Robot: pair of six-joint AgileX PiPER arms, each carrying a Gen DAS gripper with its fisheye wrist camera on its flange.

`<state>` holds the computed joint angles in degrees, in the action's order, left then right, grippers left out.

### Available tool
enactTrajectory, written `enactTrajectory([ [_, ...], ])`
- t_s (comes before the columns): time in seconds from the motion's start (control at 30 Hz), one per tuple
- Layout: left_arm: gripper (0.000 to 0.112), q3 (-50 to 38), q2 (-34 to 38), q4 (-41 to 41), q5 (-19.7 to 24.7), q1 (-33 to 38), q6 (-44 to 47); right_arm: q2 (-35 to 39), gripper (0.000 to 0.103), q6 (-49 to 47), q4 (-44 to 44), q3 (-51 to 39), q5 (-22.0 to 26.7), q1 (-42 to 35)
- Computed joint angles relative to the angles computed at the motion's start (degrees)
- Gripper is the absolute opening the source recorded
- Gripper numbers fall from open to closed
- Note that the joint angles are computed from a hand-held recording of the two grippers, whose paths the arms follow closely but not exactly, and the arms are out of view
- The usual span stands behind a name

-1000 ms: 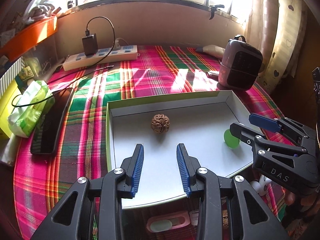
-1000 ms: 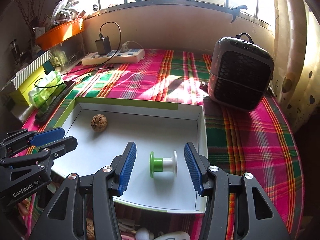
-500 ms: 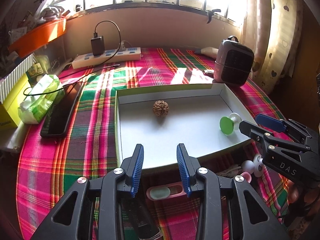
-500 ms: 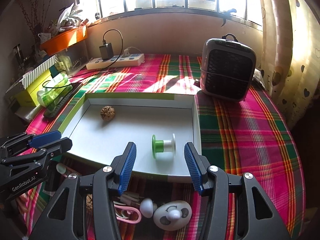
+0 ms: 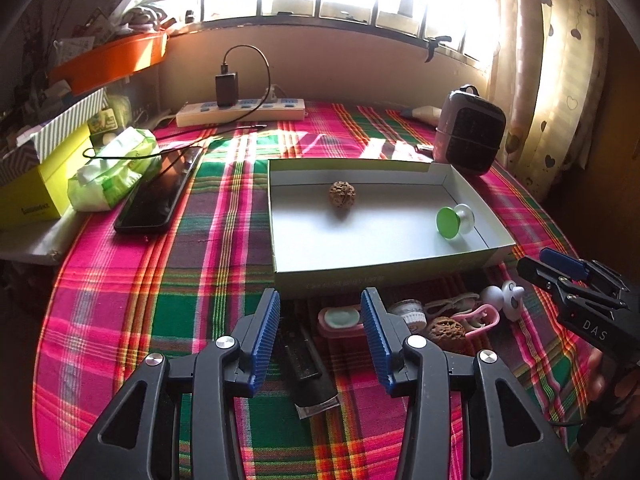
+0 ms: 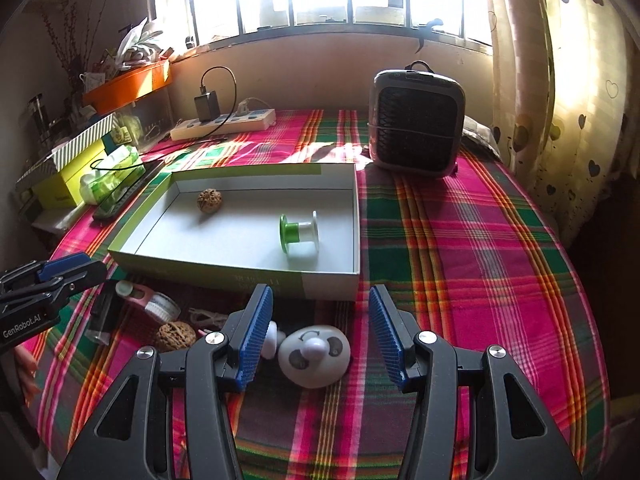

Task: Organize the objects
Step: 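Withdraw both grippers from the tray back toward the remaining objects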

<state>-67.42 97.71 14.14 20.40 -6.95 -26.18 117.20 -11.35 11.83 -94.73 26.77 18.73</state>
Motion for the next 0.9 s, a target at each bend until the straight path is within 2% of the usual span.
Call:
enactTrajectory([
  [0.13,0.044,3.29,-1.87,-1.90,-1.19,0.39,1.32,-1.13,0.055,-1.33,1.55,2.91,-1.64,-0.61],
  [0.27,0.045,4.82,-2.31,0.97,-1.81,0.42,-2.31,-1.63,0.056,-3.03,3.17,4.34,-2.05,-1.19],
  [0.37,0.045,5.91,-2.65,-3.73,-2.81,0.81,1.34,-1.72,0.056,-4.92,5.12,5.02,-2.40,-1.55],
  [0.6,0.045,5.58,-0.69,0.04,-1.19,-0.46,-1.95,-2.00,0.056,-6.56,6.75,6.59,-2.87,-2.17],
  [0.9,0.045,4.78,1.24,0.14,-0.13,-0.51,-3.43,-1.40,0.056,-10.37,10.01,6.29,-1.53,-2.71],
])
